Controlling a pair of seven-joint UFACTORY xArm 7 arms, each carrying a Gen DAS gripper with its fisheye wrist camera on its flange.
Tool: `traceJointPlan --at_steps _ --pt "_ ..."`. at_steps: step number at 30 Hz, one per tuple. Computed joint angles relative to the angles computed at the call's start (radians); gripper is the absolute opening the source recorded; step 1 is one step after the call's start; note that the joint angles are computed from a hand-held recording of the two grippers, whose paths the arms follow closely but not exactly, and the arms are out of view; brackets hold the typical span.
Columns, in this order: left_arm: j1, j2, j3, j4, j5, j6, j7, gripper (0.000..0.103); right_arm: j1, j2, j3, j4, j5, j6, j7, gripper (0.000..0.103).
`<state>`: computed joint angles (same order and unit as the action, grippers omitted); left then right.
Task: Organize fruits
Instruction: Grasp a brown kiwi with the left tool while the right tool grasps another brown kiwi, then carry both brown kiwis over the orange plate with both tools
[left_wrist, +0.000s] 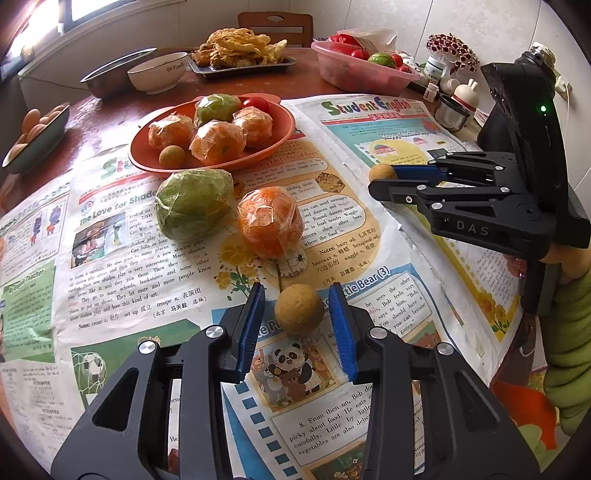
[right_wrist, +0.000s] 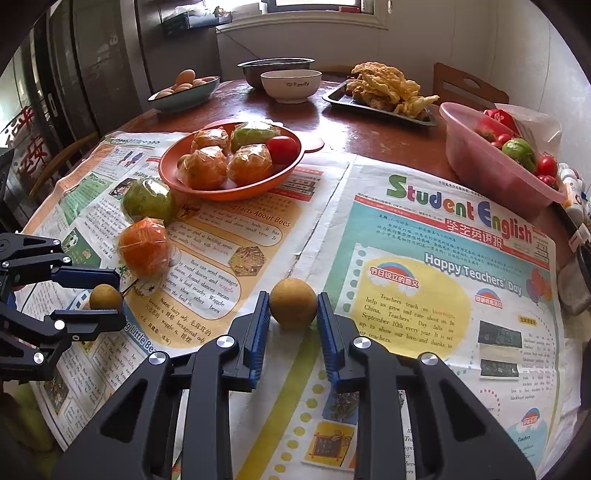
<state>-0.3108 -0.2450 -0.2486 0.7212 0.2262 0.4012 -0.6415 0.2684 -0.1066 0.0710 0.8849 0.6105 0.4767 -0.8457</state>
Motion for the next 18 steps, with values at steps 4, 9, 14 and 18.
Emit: traceJointPlan --at_steps 4,9,14,18 --pt "-0.009 0.003 0.009 0.001 -0.018 -0.006 0.02 0.018 0.003 -0.012 -0.004 -0.005 0.025 0.007 -0.014 0.025" --pt "-0.012 -0.002 0.01 -0.005 -0.03 -0.011 0.031 0.018 0.01 -0.034 -0.009 -0.016 0.044 0.019 -0.028 0.025" --pt "-0.013 -0.017 0.009 -0.011 -0.039 -0.013 0.039 0.018 0.022 -0.055 -0.014 -0.02 0.062 0.031 -0.036 0.025" --pt "-0.007 -0.04 0.008 -0.017 -0.042 -0.007 0.043 0.018 0.031 -0.067 -0.015 -0.013 0.068 0.037 -0.037 0.025"
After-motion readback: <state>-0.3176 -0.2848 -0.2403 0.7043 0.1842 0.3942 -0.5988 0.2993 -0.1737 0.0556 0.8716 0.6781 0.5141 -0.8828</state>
